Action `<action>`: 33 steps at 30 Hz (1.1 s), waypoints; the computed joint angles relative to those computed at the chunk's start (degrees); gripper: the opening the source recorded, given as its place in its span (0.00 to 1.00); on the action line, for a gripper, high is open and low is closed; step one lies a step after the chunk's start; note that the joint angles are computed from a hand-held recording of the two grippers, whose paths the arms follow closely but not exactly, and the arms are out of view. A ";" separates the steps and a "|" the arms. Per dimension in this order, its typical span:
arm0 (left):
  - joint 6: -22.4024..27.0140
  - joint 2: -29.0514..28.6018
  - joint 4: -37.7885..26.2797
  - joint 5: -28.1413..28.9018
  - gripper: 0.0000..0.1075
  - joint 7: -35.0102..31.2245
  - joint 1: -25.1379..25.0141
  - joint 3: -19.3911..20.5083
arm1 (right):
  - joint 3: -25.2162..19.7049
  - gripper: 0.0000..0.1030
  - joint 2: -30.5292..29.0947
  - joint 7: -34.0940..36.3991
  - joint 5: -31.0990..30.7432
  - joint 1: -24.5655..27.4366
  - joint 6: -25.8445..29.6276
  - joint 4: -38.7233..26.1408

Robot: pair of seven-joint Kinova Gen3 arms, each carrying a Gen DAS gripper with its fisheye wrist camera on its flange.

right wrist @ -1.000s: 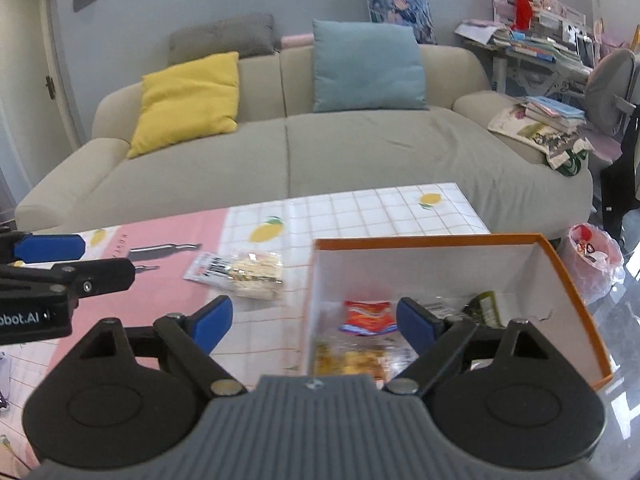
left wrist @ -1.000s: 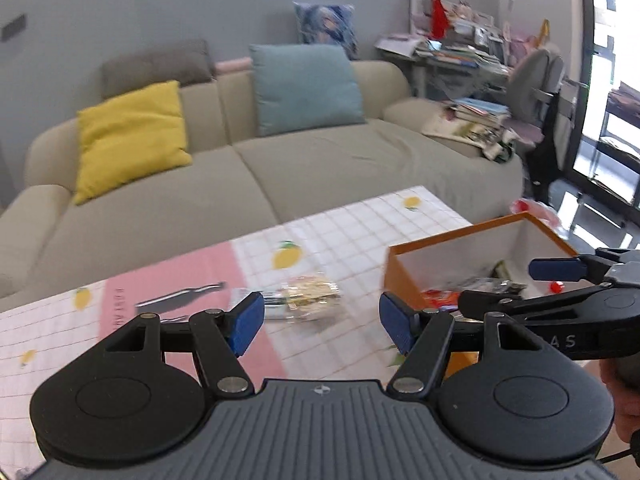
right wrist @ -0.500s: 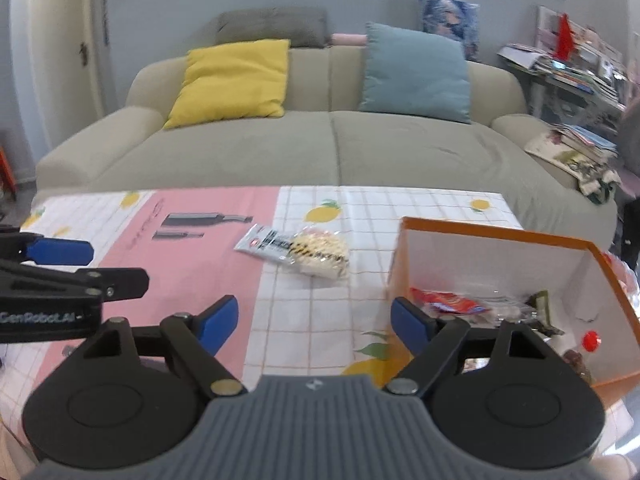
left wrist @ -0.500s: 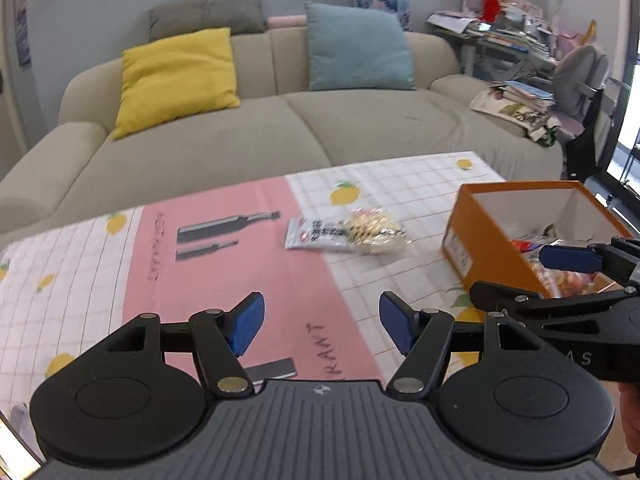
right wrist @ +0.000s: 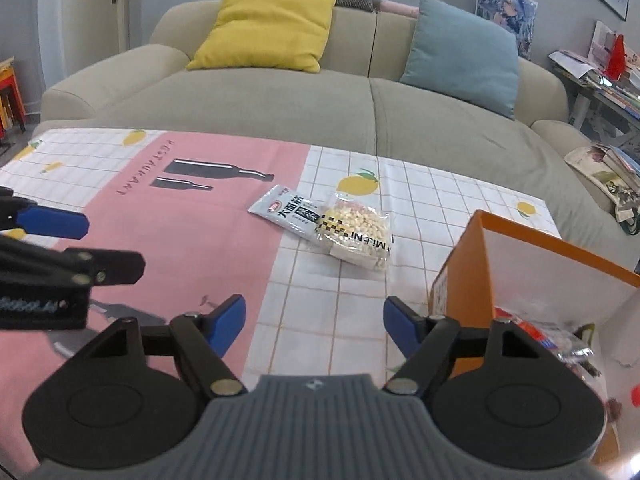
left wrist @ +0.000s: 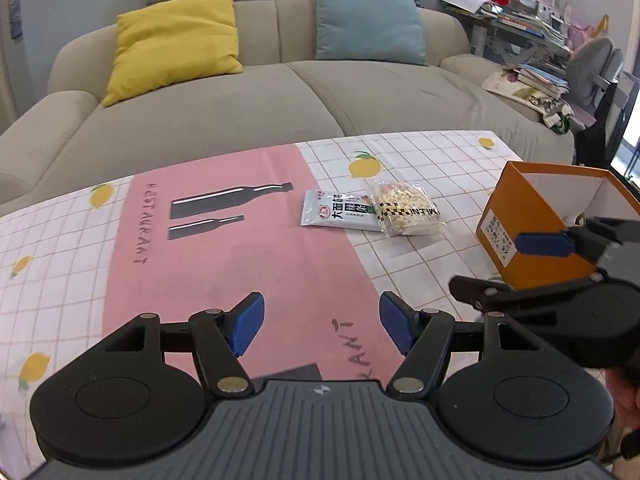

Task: Organize snacks
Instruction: 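Withdraw both tools from the box toward the remaining snacks, then grasp the white spicy-stick pack with the left tool while the right tool grasps the puffed-snack bag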

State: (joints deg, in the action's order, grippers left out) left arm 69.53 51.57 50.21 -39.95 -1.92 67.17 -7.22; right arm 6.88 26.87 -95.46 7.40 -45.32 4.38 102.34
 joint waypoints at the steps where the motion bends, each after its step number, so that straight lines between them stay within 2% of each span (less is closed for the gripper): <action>1: -1.07 -0.14 0.59 -0.03 0.72 -0.57 -0.64 0.18 | -0.78 0.72 1.11 0.27 -0.03 0.89 0.91 -1.61; 8: -8.70 -0.19 2.72 0.52 0.72 -6.01 -5.56 0.68 | -3.34 0.71 8.20 0.03 0.71 4.13 7.52 -12.83; 14: -8.90 2.70 -2.43 3.60 0.71 -13.23 -10.16 0.59 | -4.24 0.72 12.71 -3.04 0.56 5.70 11.85 -21.12; 16: -10.93 2.81 -2.10 4.76 0.70 -15.51 -11.81 0.68 | -3.01 0.72 14.77 -4.76 1.10 4.84 14.39 -24.87; 19: -12.55 3.28 -2.50 7.92 0.62 -18.20 -14.95 1.33 | -3.60 0.72 17.68 -6.56 1.51 5.49 18.54 -30.43; 22: -13.63 4.29 -3.67 9.78 0.61 -21.04 -16.95 1.20 | -4.50 0.76 19.78 -8.35 1.29 6.40 20.44 -34.28; 24: -13.95 5.19 -5.08 11.26 0.61 -23.47 -18.43 1.57 | -3.23 0.76 21.66 -10.90 1.67 5.59 22.99 -37.72; 28: -15.10 6.60 -6.85 14.49 0.61 -25.90 -20.70 1.74 | -5.93 0.79 25.61 -10.98 1.03 7.74 29.89 -45.49; 30: -17.75 6.39 -5.56 16.41 0.57 -25.62 -21.88 2.03 | -7.00 0.83 26.63 -11.70 -0.08 8.95 30.42 -47.02; 33: -21.93 5.16 -2.29 19.74 0.38 -25.89 -23.80 3.44 | -10.18 0.83 28.21 -9.96 -2.67 11.56 32.58 -50.03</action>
State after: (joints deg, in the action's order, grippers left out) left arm 47.59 56.73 47.91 -20.22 -27.80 43.37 -3.78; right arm -3.30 55.08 -105.41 4.73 -33.77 36.96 52.32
